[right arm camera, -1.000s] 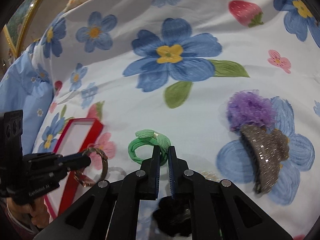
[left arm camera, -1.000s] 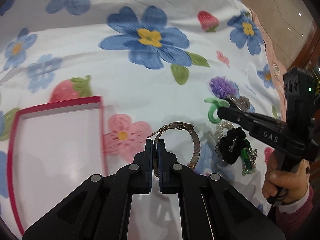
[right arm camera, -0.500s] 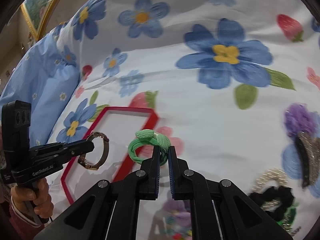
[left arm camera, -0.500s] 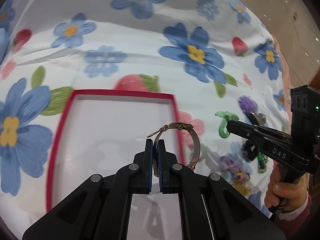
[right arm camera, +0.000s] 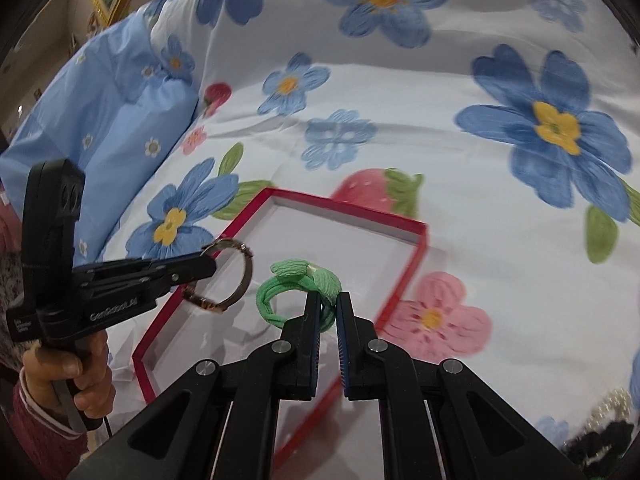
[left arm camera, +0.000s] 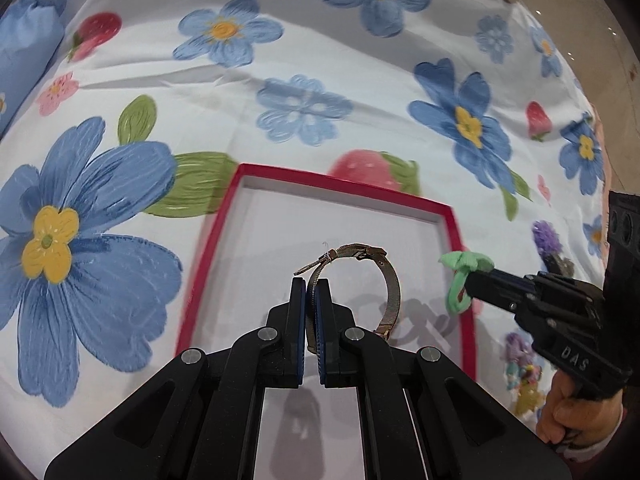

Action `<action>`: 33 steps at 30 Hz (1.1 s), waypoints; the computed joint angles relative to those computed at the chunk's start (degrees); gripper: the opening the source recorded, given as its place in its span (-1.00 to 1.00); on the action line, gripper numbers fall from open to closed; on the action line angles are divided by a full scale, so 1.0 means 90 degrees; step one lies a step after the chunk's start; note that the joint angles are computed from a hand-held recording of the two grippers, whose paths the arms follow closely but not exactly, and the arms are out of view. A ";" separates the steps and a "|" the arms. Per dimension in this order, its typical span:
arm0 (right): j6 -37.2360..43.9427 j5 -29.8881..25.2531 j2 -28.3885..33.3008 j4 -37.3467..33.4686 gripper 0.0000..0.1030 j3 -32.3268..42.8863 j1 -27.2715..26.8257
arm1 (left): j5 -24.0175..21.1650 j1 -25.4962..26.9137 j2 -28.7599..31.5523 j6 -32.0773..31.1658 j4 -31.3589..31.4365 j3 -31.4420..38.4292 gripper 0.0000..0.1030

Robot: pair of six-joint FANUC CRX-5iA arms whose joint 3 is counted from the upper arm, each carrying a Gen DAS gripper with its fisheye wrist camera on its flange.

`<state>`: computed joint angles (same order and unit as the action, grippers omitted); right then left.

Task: Organize jewelry
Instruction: 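Carry the watch and ring into the red-rimmed tray and open both tools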

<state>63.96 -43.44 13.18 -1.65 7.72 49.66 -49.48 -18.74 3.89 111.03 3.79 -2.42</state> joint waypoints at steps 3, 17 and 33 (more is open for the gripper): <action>0.0171 -0.0251 0.0384 -0.0076 -0.85 0.0406 0.0012 | 0.0007 0.0104 0.0137 -0.0022 0.0051 0.0002 -0.94; 0.0636 -0.1237 0.1260 0.0159 -0.77 0.1309 0.0103 | -0.0116 0.0144 0.0568 -0.0014 -0.0081 0.0151 -0.92; 0.0426 -0.0861 0.0748 0.0080 -0.38 0.0851 0.0097 | -0.0309 -0.0120 0.0189 0.0687 -0.0769 0.0286 -0.40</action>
